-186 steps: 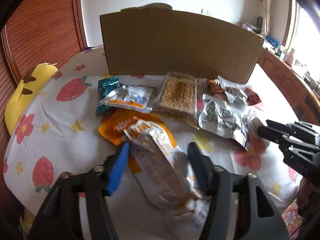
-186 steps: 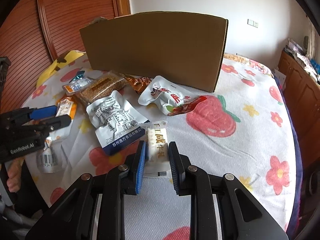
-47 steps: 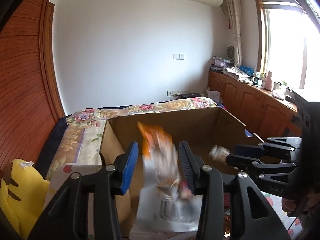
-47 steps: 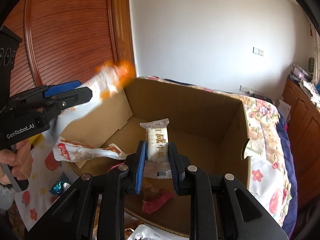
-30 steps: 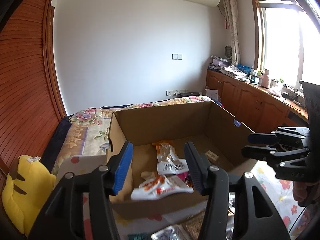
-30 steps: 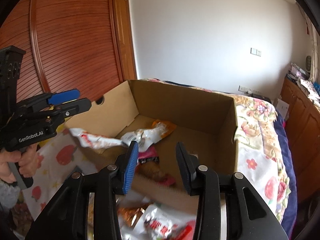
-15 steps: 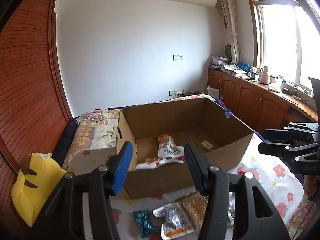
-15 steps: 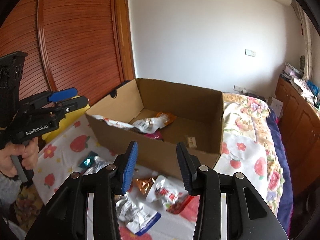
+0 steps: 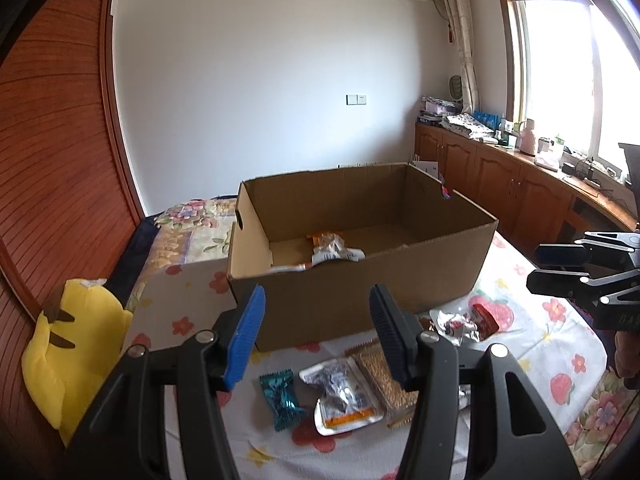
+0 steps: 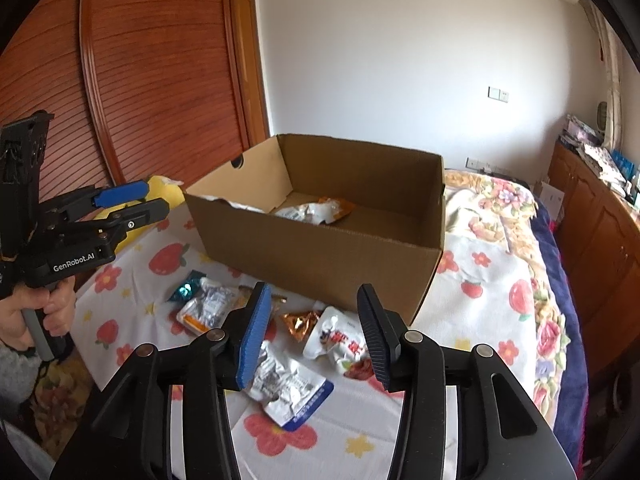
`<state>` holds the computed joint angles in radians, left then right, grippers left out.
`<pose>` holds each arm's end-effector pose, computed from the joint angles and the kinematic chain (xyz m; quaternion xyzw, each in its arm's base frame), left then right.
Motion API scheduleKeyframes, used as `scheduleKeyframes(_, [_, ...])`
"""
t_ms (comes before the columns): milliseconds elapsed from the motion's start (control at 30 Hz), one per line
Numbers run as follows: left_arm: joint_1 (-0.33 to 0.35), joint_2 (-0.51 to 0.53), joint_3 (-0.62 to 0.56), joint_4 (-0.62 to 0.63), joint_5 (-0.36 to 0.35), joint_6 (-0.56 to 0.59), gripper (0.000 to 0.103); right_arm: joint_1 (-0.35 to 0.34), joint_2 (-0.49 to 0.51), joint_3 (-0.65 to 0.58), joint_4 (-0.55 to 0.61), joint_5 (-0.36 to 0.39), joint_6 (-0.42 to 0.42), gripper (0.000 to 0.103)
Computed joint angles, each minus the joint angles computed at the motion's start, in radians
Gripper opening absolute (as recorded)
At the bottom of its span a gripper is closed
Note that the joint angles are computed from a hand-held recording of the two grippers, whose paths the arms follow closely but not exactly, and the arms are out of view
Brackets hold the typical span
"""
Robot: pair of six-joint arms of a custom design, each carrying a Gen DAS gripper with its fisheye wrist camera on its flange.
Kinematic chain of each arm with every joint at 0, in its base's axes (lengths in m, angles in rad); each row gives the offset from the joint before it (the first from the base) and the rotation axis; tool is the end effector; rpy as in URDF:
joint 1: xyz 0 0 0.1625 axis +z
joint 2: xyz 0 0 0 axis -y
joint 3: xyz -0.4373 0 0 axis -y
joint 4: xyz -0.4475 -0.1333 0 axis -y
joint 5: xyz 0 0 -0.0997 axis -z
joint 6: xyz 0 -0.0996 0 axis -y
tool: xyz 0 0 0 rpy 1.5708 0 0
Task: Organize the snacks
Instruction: 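Withdraw both tools from the box back toward the remaining snacks, then lower the right tool onto the white blue-striped pouch and close on it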
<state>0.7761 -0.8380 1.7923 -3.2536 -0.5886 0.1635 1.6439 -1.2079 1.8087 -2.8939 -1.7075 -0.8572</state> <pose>-0.3214 -0.6183 0.1475 0.2307 0.8086 -0.4354 0.3214 0.1679 -0.6539 0.3102 0.3971 -0.8450 0.3014 0.1937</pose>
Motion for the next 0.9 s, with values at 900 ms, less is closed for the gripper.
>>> scheduleKeyframes(900, [0.038, -0.03, 0.147, 0.087, -0.038, -0.226, 0.056, -0.052, 0.109, 0.006, 0.081, -0.073, -0.025, 0.059])
